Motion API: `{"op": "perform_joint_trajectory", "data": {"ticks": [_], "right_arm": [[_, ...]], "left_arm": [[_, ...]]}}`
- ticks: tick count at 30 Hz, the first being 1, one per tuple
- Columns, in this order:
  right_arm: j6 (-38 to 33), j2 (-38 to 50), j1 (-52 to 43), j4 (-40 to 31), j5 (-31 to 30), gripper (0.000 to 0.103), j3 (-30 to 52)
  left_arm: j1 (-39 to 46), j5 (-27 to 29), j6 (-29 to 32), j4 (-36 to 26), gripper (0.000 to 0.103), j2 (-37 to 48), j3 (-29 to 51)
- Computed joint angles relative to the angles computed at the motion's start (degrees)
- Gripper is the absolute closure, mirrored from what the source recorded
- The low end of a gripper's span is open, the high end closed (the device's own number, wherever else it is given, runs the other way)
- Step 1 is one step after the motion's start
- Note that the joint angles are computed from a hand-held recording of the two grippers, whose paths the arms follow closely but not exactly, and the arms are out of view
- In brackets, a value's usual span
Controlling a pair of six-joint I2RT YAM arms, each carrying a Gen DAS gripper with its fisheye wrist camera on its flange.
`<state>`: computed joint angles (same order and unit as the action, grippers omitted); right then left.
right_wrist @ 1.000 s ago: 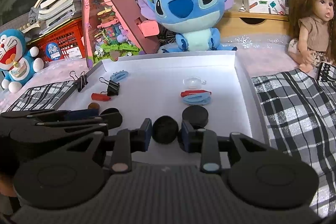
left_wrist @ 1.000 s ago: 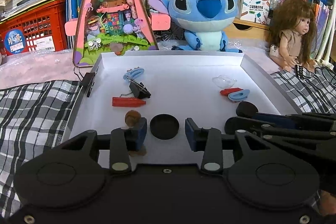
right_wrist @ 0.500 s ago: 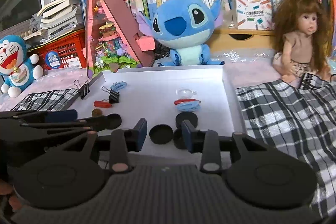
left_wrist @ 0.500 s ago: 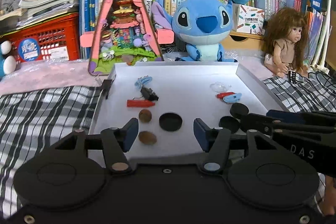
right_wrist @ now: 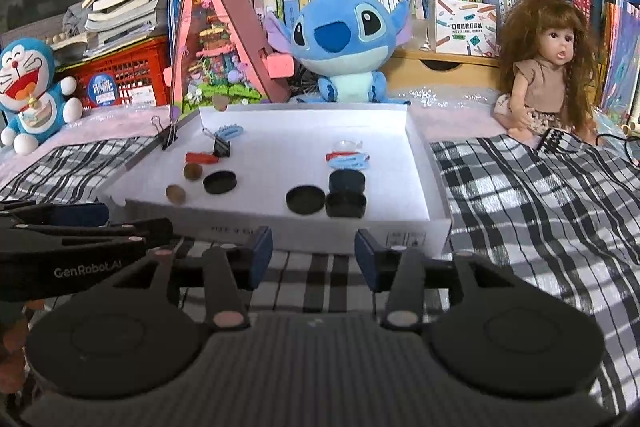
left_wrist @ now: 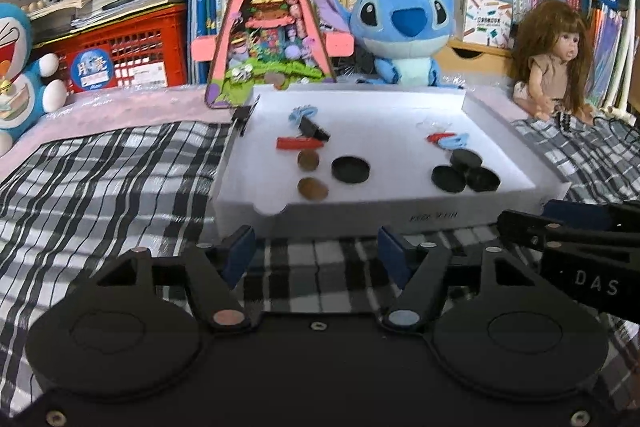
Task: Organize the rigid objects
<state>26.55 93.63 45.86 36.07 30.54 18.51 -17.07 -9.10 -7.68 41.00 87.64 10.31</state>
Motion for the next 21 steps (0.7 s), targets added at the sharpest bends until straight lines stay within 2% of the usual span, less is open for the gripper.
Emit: {"op": "perform_joint_trajectory", "data": {"ticks": [9,12,16,21], "right_arm": [[1.92,5.16,1.78,-1.62,1.92,0.032,1.39],[3.01,8.03,2.01,-1.44,2.95,0.027,2.16],[3.68,9.38,2.58,-0.88,4.46,0.024,2.5],[5.43,9.23,1.51,-1.95,3.52,0.013,2.67]], "left_arm": [[0.52,-1.18,-0.73,4.2,0.037,5.41,-1.01],[0.82,-1.47,-1.11,6.12,0.027,7.2,-1.12],[0.93,-1.5,-1.21,6.61,0.025,7.62,-1.17],[1.49,-1.57,-2.02,5.83,0.017,7.69,-0.88]]}}
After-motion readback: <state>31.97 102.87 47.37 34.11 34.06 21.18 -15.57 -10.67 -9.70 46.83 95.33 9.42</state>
